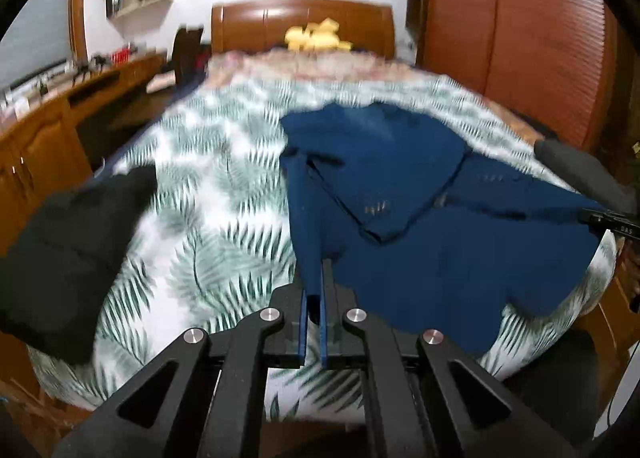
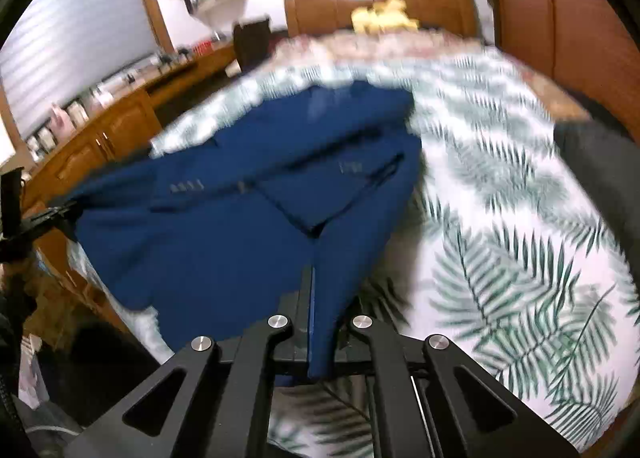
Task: Fold large clothes
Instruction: 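Lift the hem with both tools and fold it toward the collar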
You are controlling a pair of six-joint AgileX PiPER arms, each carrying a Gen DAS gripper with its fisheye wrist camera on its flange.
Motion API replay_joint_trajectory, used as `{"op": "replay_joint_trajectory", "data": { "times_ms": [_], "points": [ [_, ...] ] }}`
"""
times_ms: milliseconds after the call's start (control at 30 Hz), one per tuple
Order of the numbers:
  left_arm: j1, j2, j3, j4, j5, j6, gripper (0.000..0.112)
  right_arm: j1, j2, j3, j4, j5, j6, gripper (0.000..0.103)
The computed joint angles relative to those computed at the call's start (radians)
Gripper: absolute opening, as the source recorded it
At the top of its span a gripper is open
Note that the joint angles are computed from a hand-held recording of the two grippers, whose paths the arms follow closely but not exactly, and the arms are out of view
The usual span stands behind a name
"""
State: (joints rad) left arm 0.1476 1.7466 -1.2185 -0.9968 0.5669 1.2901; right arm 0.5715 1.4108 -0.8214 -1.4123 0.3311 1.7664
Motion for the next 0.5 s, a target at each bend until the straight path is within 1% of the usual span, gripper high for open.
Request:
{"op": "replay_joint_trajectory", "data": {
  "times_ms": [67, 133, 233, 367, 500],
  "points": [
    [0.003, -0.023, -0.025, -0.014, 0.033, -0.004, 0.005, 0.045, -0.041, -0.011, -0.012, 0.058, 0.016, 0.003],
    [0.004, -0.058, -0.051, -0.024, 0.063, -0.011, 0.005, 0.086, -0.075, -0.029, 0.02, 0.117, -0.021, 0.003],
    [0.015, -0.124, -0.055, -0.066, 0.102, 0.02, 0.004, 0.173, -0.135, -0.054, 0.054, 0.223, -0.079, 0.003],
    [0.044, -0.189, -0.06, -0.104, 0.152, 0.034, 0.004, 0.356, -0.207, -0.089, 0.077, 0.436, -0.147, 0.003],
    [0.087, -0.242, -0.075, -0.149, 0.2, 0.048, 0.004, 0.556, -0.26, -0.107, 0.061, 0.658, -0.176, 0.003]
  ]
}}
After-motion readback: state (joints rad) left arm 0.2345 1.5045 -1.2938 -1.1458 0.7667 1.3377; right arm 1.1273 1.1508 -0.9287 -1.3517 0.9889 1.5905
